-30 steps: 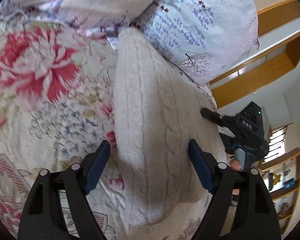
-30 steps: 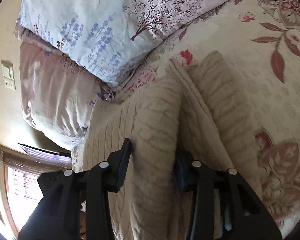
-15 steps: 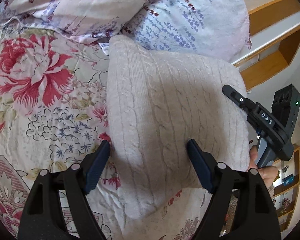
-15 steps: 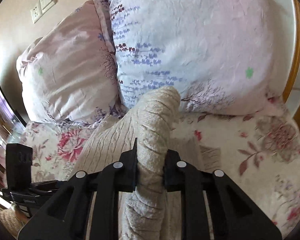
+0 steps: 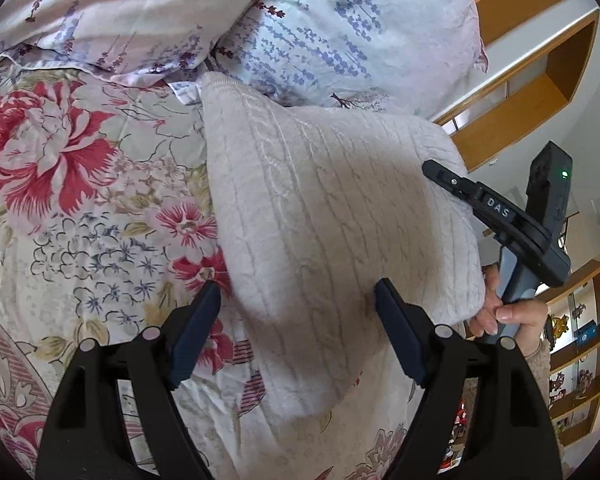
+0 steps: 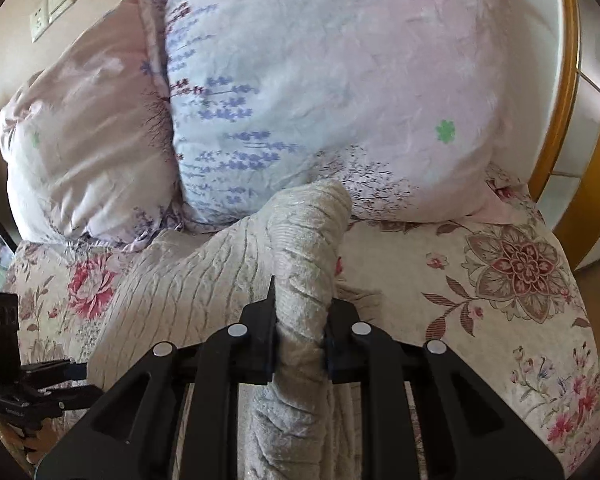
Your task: Fold small clothes
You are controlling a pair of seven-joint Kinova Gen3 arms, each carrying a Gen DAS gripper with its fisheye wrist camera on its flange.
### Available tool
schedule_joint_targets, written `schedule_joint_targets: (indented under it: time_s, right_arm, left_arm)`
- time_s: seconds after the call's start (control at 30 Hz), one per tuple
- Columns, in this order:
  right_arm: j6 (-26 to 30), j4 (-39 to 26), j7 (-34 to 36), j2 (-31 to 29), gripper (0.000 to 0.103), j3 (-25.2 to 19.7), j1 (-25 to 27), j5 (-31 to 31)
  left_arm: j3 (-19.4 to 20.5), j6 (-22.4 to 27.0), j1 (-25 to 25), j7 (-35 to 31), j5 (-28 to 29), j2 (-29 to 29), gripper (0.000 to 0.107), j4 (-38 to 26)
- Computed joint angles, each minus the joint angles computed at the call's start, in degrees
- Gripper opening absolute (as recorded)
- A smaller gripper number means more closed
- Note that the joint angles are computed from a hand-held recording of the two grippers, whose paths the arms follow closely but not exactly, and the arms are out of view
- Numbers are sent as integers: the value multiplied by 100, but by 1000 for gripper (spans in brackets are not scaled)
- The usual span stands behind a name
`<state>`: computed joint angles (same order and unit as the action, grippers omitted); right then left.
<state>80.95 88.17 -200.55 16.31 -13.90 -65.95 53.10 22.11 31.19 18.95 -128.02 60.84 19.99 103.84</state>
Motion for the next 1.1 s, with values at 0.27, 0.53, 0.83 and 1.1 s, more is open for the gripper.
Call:
schedule_joint_targets:
  time_s: [0.27, 0.53, 0.83, 1.1]
  right_arm:
    - [-1313, 1137, -1259, -419, 42, -1270, 1797, -531]
    - [-1663, 2296, -3123, -1501, 59, -863, 404, -230]
    - [-1314, 2379, -4058, -1108, 45, -1437, -141, 256]
    - [-414, 1855, -3710, -662, 10, -1173, -786, 340]
  left_arm:
    - [-85, 5, 135, 557, -546, 1, 78, -151]
    - [8, 306, -90, 805, -296, -40, 64, -100]
    - [-148, 232, 288, 1322, -447, -288, 49, 29]
    - [-169, 40, 449, 1563, -817, -518, 20, 149]
